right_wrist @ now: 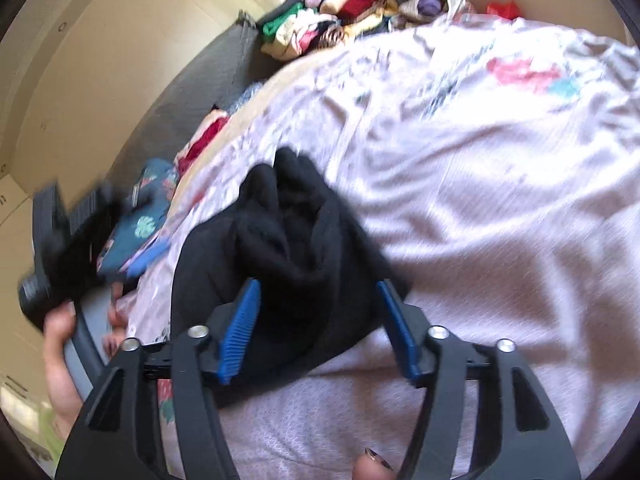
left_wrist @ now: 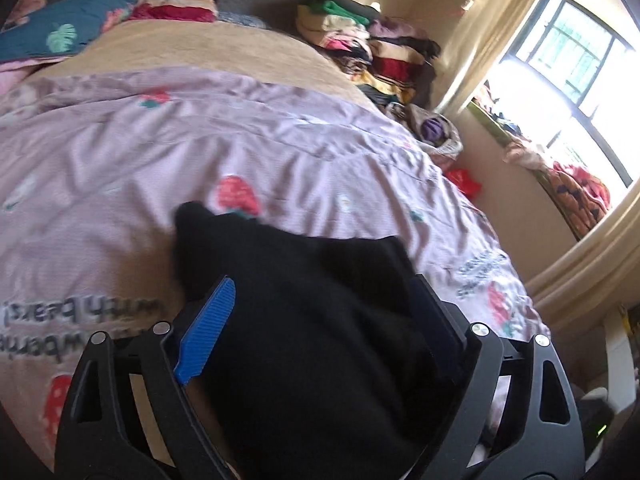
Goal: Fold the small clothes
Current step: 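Lay the folded edge down, press it flat and open both tools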
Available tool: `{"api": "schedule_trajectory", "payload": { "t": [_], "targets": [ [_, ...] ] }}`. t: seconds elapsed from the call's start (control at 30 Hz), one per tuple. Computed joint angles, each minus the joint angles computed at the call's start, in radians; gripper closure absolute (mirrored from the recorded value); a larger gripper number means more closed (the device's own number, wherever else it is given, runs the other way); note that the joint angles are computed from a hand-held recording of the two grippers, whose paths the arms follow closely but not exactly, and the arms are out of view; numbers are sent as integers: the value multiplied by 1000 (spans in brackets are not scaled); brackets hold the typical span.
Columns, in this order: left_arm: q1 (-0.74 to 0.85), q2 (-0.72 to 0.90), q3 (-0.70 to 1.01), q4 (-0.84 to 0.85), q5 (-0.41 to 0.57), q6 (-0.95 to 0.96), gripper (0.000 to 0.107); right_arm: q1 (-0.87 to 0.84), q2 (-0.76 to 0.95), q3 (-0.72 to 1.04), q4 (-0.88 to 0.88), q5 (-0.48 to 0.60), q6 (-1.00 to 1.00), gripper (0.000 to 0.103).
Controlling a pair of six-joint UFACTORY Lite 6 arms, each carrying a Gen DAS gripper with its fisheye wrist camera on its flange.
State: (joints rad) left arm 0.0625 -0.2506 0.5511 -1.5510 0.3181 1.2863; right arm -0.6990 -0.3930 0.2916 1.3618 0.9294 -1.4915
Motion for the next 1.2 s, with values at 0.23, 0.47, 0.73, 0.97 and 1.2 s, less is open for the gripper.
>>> {"api": "schedule_trajectory", "payload": {
  "t": [0.23, 0.47, 0.73, 0.97, 1.2],
  "targets": [
    [127, -68, -207, -157, 47, 260, 24, 264, 80, 244, -15, -148, 48, 35],
    [94, -64, -241, -205, 76, 311, 21, 587, 466, 625, -231, -369, 289, 53],
    [-22, -57, -250, -315, 19, 386, 21, 632, 610, 696, -190, -377, 245, 93],
    [-64, -87, -246, -261, -5, 312, 18, 565, 483, 627, -2, -376, -44, 95],
    [-130, -40, -233, -351, -49, 378, 18, 585, 578, 588, 162, -494, -265, 95]
  ]
}}
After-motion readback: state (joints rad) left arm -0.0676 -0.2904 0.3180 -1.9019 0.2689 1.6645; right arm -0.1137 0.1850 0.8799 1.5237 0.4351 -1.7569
